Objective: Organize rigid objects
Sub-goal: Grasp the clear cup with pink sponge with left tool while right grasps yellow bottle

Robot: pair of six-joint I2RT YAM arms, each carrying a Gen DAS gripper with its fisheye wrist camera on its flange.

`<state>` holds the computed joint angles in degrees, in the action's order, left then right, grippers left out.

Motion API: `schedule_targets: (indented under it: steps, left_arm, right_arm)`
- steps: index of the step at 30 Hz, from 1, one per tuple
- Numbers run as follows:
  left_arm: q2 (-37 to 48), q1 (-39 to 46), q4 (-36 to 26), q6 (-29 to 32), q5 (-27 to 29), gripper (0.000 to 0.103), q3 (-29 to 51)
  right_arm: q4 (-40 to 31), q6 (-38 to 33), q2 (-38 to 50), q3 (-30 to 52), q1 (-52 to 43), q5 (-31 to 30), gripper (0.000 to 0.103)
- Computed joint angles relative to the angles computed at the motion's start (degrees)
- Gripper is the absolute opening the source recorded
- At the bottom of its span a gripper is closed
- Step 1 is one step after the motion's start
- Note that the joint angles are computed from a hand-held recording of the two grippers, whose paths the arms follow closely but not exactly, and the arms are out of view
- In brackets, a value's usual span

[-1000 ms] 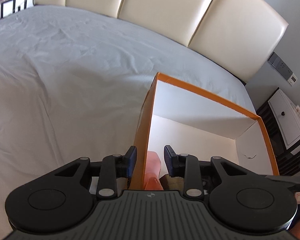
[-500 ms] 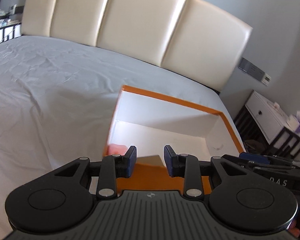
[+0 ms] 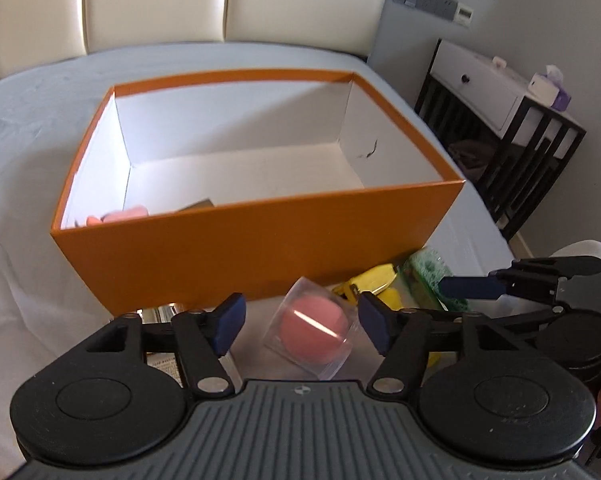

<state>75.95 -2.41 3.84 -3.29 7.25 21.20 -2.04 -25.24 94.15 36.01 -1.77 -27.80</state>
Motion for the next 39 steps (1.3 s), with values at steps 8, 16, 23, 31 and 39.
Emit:
schedule_targets:
  steps: [8,16,23,31,39]
  left_arm:
    - [7.16,1.92,-2.52,-2.07,3.95,0.086,4.15]
    - [13.33,-0.81,-3.67,-0.90,2.58,0.087,8.13]
    - [17.20,-1.77,-4.52,0.29,2.36,0.088,11.04]
    - [19.86,-0.04,-8.54,1.19,3.91,0.086,13.52]
    - [17.91,-0.64,-7.47,0.36,1.62,0.077,11.91]
  right_arm:
    - [-7.51,0.54,8.21,7.76,0.75,-1.89,0.045]
    - [-11.28,0.23,11.62,11.12,1.26,-2.64,0.045]
    - [-10.33,0.29,12.86,11.51,3.82,-0.37,0.045]
    - [-8.62,0.40,12.90,10.62,6.51,2.37,0.043]
    - [-6.68,1.04,13.79,10.19,7.02,1.85,0.033]
